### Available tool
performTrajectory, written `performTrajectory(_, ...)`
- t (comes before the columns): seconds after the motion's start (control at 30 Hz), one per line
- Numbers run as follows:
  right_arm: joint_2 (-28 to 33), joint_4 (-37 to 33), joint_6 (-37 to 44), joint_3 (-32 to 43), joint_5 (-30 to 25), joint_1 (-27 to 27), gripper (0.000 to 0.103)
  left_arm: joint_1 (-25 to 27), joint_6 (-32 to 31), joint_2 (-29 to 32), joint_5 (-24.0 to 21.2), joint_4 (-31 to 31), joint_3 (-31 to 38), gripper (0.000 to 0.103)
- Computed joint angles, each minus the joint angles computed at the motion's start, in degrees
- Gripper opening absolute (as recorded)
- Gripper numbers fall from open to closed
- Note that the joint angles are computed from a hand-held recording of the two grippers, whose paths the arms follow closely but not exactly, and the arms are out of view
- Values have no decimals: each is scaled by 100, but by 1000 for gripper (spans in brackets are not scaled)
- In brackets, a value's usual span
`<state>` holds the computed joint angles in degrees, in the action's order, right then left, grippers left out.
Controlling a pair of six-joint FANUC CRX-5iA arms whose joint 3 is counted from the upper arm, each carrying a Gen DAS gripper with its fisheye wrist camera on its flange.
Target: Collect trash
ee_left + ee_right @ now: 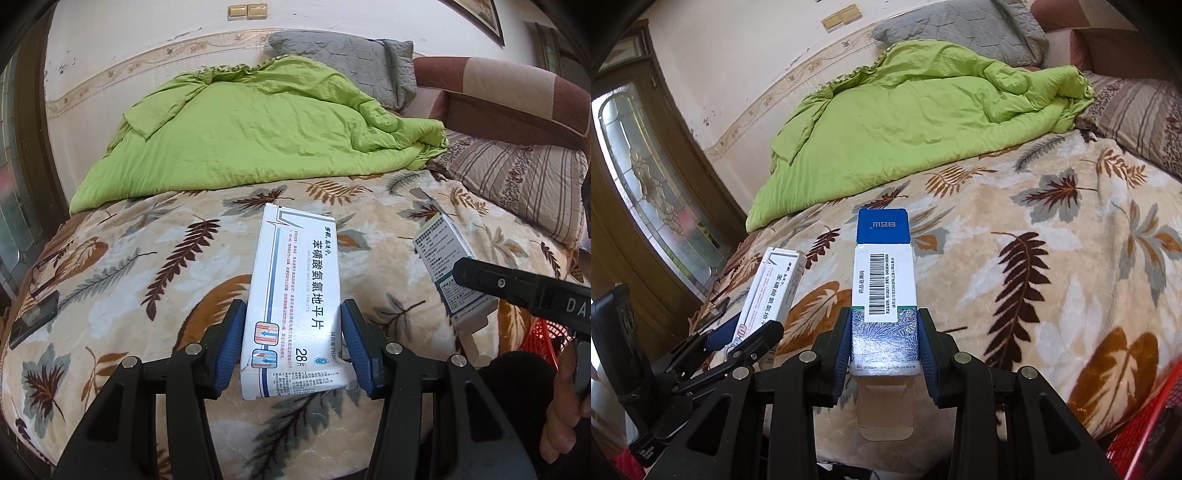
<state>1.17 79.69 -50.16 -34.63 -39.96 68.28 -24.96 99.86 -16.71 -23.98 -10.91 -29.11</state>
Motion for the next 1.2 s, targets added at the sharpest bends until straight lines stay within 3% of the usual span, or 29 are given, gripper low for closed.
performTrajectory(0.27,-461,-30,-523,-386,-457,332,37,-245,-106,-29,-41,50,58,51)
performTrajectory(0.8,-1540,-826,-678,-982,-2164,1434,37,-588,-819,-61,83,768,78,52)
performTrajectory(0.97,-1786,-1383,-657,-1050,-2918,1984,37,-707,-1863,-13,251,1833,-58,52)
performTrajectory(1.03,-1924,-1673,-720,-1077,-3348,2311,37,-823,-2703,46,358,2719,-197,52)
performTrajectory(1.2,-2264,-2353,-1186,-1157,-4640,3272,37,-1223,-4019,346,290,4148,-212,52)
